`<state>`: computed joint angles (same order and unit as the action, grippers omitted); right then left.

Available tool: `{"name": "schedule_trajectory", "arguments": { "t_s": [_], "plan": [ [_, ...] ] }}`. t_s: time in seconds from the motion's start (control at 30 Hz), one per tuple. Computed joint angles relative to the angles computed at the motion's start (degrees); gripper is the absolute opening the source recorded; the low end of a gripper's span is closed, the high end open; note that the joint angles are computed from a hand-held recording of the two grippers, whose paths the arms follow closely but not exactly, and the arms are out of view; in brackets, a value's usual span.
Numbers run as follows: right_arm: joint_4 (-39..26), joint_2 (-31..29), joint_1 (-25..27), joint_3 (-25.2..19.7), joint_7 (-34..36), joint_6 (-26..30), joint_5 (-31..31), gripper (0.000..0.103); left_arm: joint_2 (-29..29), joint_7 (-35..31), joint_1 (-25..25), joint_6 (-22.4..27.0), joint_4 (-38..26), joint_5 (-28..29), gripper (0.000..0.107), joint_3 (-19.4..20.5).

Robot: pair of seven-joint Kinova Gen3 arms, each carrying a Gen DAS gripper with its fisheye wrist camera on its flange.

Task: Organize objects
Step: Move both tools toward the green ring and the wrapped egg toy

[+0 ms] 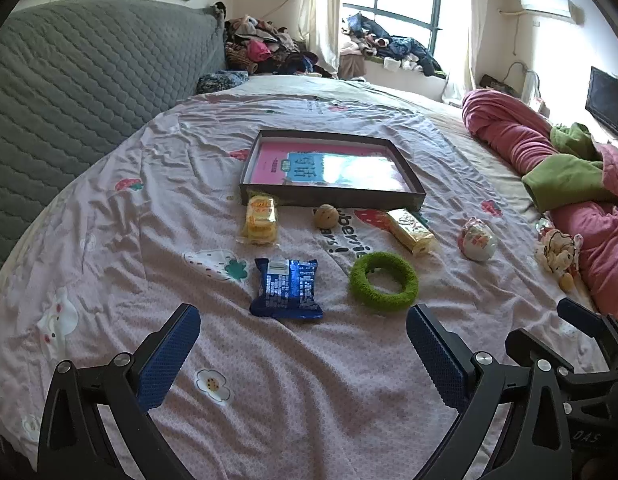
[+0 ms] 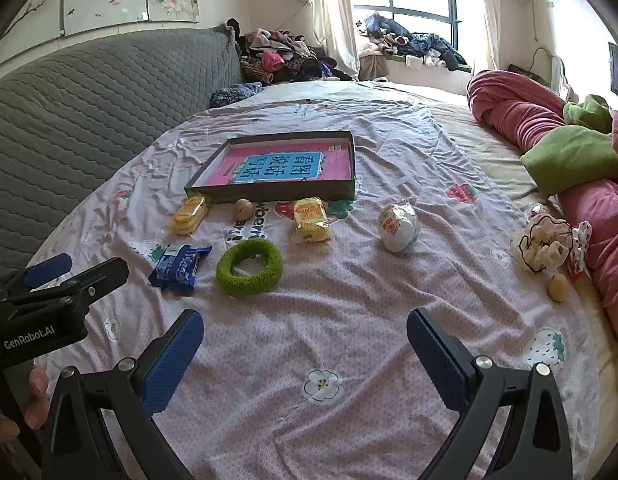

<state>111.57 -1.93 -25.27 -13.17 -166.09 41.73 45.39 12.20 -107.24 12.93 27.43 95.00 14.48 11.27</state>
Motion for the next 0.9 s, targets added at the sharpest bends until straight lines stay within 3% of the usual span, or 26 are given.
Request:
{"name": "schedule_trajectory", "arguments": {
  "t_s": [0.9],
  "plan": [
    [0.03, -1.96, 0.04, -1.11, 0.47, 3.42, 0.87, 0.103, -1.93, -1.69, -0.14, 0.24, 0.84, 2.23, 0.103, 0.33]
  ]
}}
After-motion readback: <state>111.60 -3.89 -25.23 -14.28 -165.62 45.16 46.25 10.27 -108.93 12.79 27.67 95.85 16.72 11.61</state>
